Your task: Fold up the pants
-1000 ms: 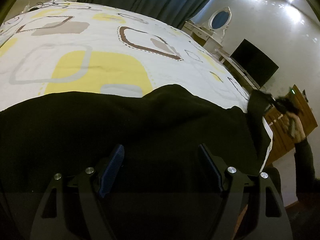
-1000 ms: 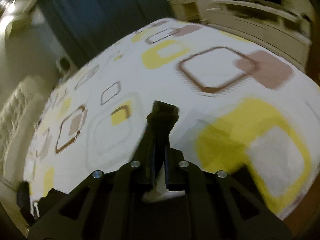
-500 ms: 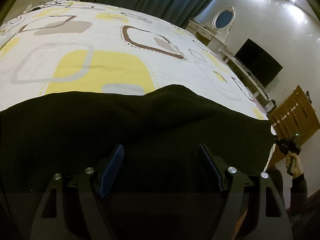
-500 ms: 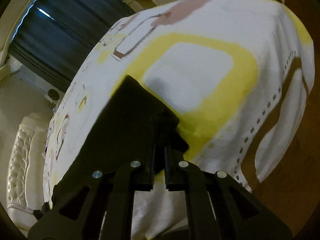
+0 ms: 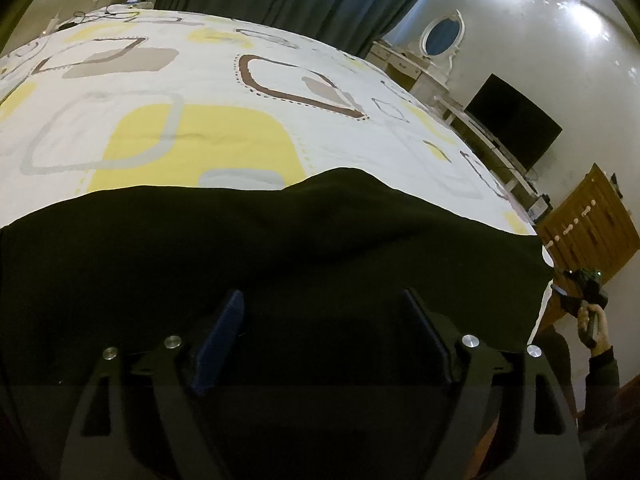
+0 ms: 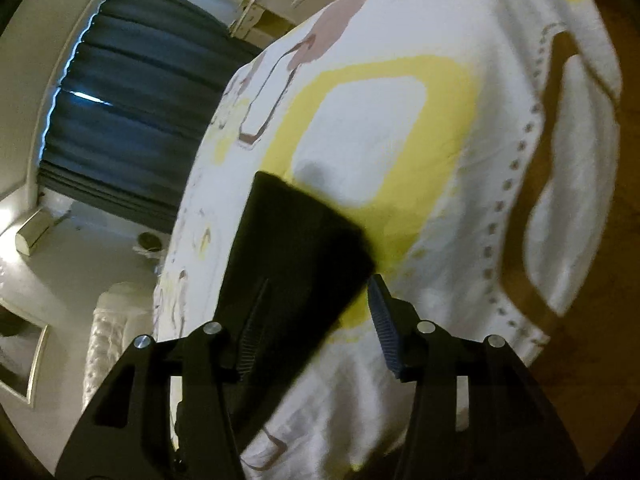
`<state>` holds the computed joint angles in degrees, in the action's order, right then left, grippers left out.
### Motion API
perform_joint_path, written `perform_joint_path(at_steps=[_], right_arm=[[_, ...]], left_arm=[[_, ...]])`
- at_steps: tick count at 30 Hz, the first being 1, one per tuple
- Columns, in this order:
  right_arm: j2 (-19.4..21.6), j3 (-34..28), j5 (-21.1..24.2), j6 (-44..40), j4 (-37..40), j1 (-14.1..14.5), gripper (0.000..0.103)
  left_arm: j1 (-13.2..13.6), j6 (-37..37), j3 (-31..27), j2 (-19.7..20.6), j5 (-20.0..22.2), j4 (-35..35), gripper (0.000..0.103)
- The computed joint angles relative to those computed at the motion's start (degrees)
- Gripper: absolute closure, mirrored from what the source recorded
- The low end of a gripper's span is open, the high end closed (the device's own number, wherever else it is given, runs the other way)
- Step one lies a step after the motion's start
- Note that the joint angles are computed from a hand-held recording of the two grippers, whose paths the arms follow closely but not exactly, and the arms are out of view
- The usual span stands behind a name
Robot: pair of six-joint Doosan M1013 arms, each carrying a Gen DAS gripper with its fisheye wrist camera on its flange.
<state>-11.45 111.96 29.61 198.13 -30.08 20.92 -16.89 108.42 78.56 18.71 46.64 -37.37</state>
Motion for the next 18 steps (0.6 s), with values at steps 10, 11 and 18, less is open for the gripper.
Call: perform_joint_path(at_steps=[10,11,18], right_arm=[[2.9,-2.1,1.2,-0.4,-1.1,0.3,0.092],[2.9,-2.5,2.1,-0.1,-2.9,0.6,0.093],[2.9,-1.3,4.7,-0.4,-3.0,0.5,0.094]], left_arm=[[0.0,0.5,0.5,-0.2,-1.0,-0.8,0.023],[0.0,0.5,0.6,-0.3,-1.2,-1.1,0.023],[0.2,1.7,2.0,-1.1,-3.3,-3.9,0.023]])
